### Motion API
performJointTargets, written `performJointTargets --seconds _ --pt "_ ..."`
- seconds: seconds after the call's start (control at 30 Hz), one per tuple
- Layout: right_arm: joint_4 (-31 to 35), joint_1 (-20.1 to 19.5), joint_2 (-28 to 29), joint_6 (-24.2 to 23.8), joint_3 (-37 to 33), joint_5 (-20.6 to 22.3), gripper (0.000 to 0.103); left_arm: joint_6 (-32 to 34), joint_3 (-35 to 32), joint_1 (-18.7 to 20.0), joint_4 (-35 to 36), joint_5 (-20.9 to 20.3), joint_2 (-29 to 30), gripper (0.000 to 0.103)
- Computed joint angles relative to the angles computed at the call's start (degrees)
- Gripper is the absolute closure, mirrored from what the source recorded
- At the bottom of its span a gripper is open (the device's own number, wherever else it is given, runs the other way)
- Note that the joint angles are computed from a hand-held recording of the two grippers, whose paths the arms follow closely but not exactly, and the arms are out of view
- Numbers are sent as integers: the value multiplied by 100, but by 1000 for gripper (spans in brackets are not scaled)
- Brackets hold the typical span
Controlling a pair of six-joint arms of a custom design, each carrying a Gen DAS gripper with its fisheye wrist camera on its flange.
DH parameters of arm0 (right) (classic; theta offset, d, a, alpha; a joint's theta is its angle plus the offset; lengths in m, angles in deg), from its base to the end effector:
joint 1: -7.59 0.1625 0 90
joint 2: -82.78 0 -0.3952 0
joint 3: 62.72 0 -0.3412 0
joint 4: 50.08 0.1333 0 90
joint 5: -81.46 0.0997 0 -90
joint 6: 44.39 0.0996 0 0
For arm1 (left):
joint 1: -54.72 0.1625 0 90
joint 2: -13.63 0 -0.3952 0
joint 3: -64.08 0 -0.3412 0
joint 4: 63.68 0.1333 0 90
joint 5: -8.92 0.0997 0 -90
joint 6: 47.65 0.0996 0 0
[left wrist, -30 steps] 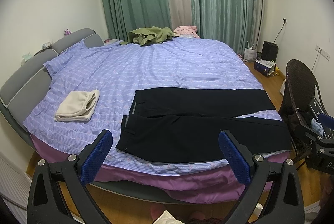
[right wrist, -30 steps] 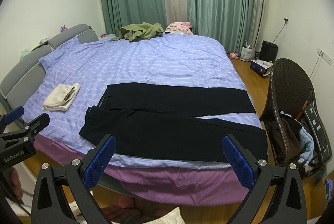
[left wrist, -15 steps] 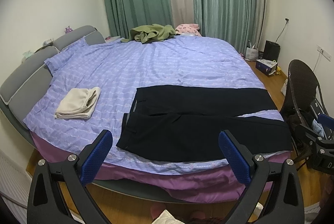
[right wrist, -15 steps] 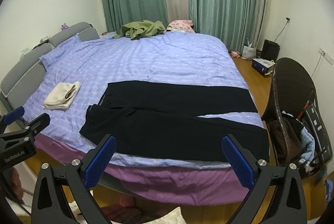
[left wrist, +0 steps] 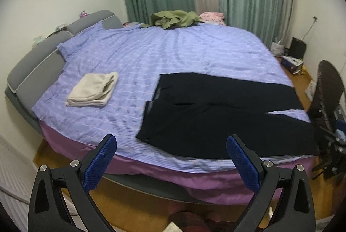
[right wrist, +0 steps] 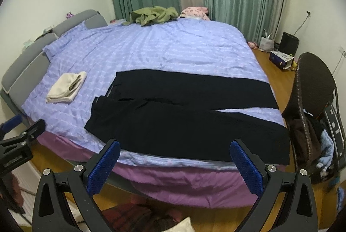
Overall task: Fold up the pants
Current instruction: 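Lower both grippers onto the trouser waistband and close on it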
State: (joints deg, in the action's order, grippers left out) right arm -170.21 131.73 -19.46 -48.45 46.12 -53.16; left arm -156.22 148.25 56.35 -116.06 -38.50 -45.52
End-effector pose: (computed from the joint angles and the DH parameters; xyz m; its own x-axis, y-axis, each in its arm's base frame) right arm 0.2628 -0.2747 0.4843 -0.7082 -0.2207 0.6706 -0.5661 0.7451 -0.3526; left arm -0.4866 -0.2146 0.2352 -0.6201 -0.2522 -0.7429 0.4033 0.7098 -0.5776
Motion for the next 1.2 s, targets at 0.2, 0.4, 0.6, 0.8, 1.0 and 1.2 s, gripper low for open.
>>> performJointTargets --seconds 0.2,0.4,0.6,0.8,1.0,1.2 --pt "-569 -379 473 111 344 442 0 464 938 362 -657 6 -656 0" --pt "-820 -853 1021 880 676 844 0 1555 1950 1112 -2131 -157 -1281 0" --pt "-1119 -1333 1446 1740 1098 869 1 2640 2722 1831 -3429 -369 -1549 0" --pt "-1613 -1948 1859 1923 1396 830 13 3498 3267 2598 -4817 -584 -1300 0" --pt "-2036 -2559 2027 2065 1529 1193 19 3623 3538 3235 -5766 -876 -1160 2" --pt "-2561 -3113 2223 2036 1709 1599 27 3580 3631 3701 -6343 -973 -937 2"
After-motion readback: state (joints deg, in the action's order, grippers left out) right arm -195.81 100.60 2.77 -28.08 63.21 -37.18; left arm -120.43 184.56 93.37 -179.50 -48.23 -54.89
